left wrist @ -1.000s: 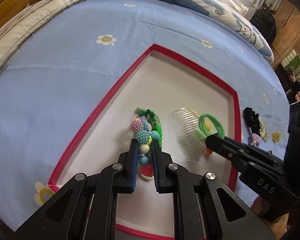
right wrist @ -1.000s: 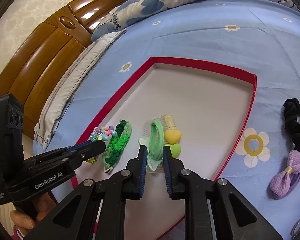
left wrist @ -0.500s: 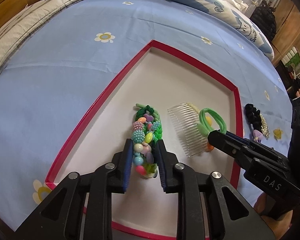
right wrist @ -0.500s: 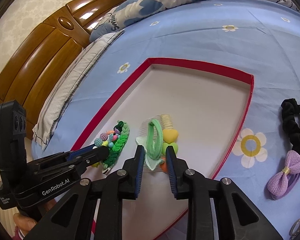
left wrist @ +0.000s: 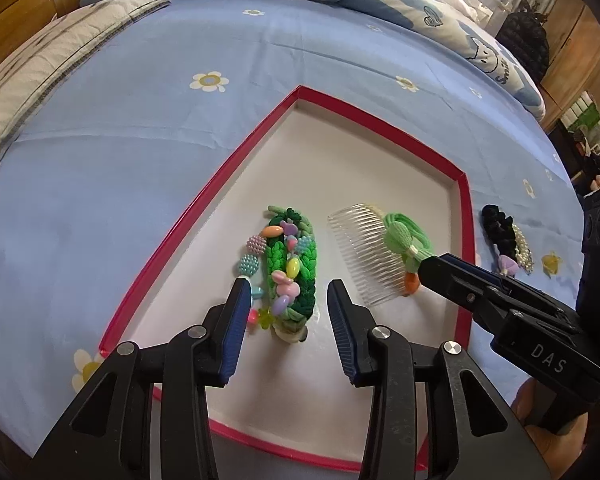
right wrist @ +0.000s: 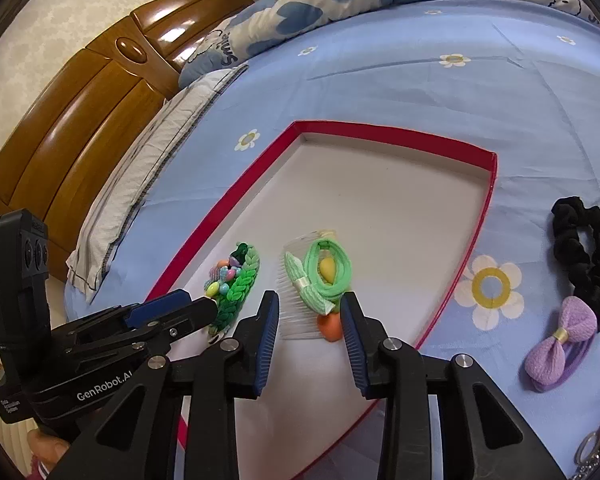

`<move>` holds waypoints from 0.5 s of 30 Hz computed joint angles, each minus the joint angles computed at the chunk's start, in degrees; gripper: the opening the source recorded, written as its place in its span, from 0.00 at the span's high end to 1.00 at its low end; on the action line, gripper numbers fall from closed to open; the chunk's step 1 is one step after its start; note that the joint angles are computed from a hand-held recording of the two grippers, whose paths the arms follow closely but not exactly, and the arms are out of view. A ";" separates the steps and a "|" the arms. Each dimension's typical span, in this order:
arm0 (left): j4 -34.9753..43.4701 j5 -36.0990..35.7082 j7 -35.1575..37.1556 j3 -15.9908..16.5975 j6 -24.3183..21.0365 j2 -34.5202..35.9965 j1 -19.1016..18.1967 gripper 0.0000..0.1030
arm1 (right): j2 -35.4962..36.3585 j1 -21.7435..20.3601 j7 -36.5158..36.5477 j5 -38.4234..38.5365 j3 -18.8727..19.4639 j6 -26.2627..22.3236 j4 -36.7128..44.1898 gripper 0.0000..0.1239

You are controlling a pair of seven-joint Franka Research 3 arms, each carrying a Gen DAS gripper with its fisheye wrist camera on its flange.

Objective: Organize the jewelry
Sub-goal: 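Release the beaded bracelet by the green bracelet while the right tool drops the hair tie on the comb, then grasp the purple bow hair tie with the left tool while the right tool grasps the silver watch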

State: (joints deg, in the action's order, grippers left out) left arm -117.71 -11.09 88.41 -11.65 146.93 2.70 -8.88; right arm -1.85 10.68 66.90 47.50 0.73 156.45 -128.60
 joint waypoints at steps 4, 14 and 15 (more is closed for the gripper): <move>-1.06 -0.59 0.31 0.01 0.06 -1.38 -0.15 0.63 | -1.86 0.13 -0.31 0.47 -0.15 0.29 -1.43 0.72; -4.25 -4.52 2.81 0.59 0.20 -6.22 -2.24 0.63 | -11.34 0.57 0.63 -0.11 -1.97 1.66 -9.07 0.67; -4.40 -4.94 3.20 0.58 0.14 -6.56 -2.63 0.63 | -12.30 0.59 1.00 -0.42 -2.24 1.75 -9.90 0.67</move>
State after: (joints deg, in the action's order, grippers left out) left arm -122.11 -16.02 91.61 -11.07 147.07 -3.86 -11.52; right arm -14.15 11.27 67.90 47.08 -1.51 158.20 -138.50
